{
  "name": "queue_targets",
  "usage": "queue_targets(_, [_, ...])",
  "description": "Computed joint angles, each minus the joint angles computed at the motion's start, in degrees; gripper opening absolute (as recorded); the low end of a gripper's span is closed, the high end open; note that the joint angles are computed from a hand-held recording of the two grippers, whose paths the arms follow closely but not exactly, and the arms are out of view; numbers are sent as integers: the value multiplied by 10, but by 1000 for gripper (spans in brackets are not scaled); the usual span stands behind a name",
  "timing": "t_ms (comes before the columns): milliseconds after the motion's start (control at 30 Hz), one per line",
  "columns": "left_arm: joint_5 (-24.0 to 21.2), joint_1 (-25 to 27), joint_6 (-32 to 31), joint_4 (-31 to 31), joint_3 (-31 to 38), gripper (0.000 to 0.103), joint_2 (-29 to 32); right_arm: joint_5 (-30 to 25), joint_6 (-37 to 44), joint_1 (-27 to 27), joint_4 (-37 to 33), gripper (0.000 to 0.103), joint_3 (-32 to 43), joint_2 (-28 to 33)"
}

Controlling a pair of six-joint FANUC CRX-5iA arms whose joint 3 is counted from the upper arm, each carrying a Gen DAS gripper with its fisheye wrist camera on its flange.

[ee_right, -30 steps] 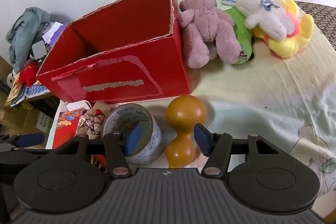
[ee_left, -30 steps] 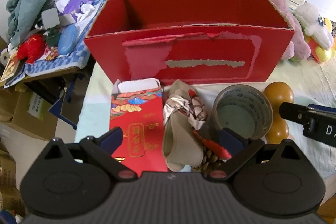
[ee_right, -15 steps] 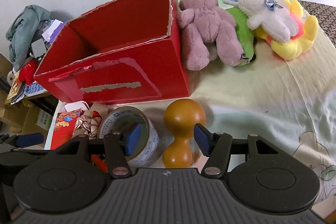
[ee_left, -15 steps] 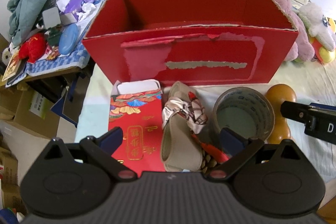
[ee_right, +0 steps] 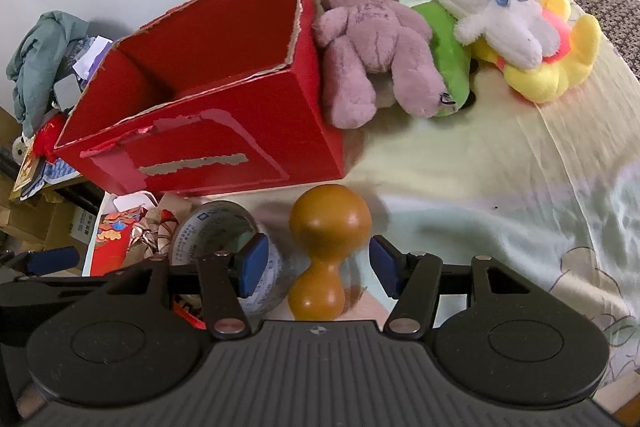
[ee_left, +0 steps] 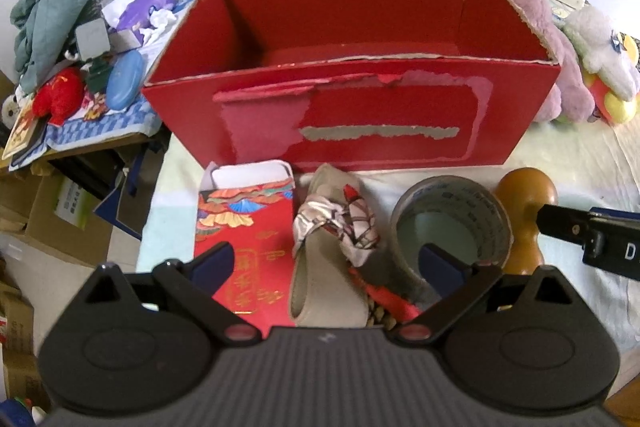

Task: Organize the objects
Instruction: 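Approach the wooden gourd toy with the right gripper open, then close the right gripper on the wooden gourd toy's neck and lift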

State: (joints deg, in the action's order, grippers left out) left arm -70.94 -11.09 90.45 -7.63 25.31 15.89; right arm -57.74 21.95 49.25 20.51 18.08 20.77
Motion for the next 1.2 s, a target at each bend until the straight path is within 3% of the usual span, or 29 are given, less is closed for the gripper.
queue_targets(400, [3,-13,15,-10,10,98,-3,20,107,-35,-107,58,10,-9])
queue_targets(600, [15,3,-19,48,-20,97,-23,19,162,-61,-187,53,22,-4])
queue_targets(767, [16,-7,-21,42,-37,93,-38,19,190,-78,-229,51,31,7])
queue_targets(900, [11,-6,-31,69,-45,91,-38,16,207,-82,-240,51,42,23])
queue_targets(1133, [32,-6,-105,144,-79,90,-46,32,235,-90,-245,48,48,30])
queue_targets(1200, [30,-9,-122,161,-77,86,-38,29,244,-94,-251,46,46,26])
